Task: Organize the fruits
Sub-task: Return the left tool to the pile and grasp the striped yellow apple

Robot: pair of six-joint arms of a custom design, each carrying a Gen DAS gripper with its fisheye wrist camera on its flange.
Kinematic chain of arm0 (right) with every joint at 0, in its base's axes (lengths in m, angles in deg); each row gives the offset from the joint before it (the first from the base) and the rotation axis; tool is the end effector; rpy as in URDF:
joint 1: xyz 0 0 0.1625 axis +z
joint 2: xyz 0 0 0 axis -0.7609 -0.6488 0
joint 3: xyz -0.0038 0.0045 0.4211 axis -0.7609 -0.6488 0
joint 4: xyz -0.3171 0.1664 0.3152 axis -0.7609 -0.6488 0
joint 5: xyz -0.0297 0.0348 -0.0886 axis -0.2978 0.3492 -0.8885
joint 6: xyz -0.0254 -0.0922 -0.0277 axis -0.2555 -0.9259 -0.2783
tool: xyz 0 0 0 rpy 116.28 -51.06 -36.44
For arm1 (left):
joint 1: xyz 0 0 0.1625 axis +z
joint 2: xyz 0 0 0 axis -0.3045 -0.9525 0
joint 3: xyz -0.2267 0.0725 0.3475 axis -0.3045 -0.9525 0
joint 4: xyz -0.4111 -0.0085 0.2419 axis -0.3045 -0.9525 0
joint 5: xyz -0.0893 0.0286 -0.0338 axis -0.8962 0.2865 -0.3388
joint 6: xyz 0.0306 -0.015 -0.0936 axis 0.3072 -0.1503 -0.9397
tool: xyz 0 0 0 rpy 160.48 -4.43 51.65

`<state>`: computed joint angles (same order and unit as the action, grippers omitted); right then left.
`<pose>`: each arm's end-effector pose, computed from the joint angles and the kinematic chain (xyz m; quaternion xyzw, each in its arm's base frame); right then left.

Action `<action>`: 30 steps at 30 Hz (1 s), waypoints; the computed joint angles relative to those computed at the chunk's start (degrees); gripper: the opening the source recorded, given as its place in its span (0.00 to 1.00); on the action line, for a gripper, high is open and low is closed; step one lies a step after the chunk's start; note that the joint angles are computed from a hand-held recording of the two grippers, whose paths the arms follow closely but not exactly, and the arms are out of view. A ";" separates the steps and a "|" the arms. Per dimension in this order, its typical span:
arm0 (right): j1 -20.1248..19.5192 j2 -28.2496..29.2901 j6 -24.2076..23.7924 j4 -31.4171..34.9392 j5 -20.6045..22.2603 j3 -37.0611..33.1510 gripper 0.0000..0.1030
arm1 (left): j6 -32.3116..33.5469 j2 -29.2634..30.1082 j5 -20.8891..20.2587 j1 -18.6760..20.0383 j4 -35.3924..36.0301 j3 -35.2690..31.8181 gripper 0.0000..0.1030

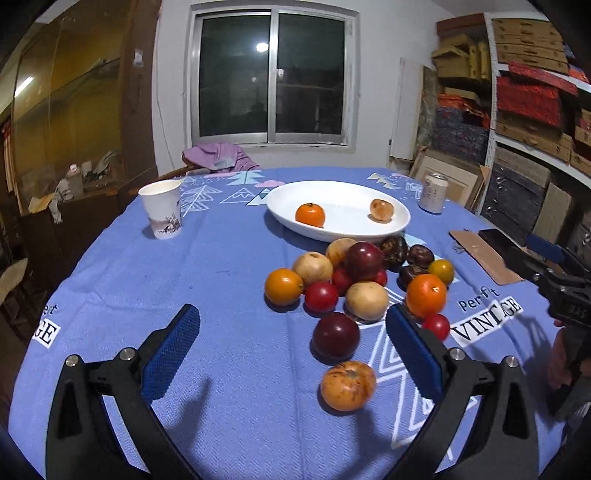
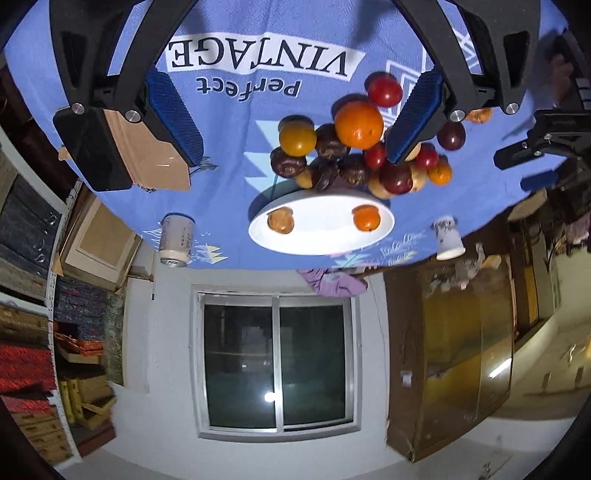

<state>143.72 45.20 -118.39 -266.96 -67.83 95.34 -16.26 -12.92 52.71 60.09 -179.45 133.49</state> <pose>0.1344 -0.3682 0.0473 0.2659 -0.8018 0.4588 0.2756 -0.0600 -0.3462 0.1155 0.2274 0.8172 -0.4363 0.3001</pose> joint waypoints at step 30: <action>-0.83 -5.59 3.81 14.09 1.53 2.98 0.97 | -11.22 -6.68 -14.72 8.54 37.43 -6.05 0.50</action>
<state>142.90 39.60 -114.58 -252.87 -66.29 98.32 -27.48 -19.60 37.99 68.63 -142.03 127.44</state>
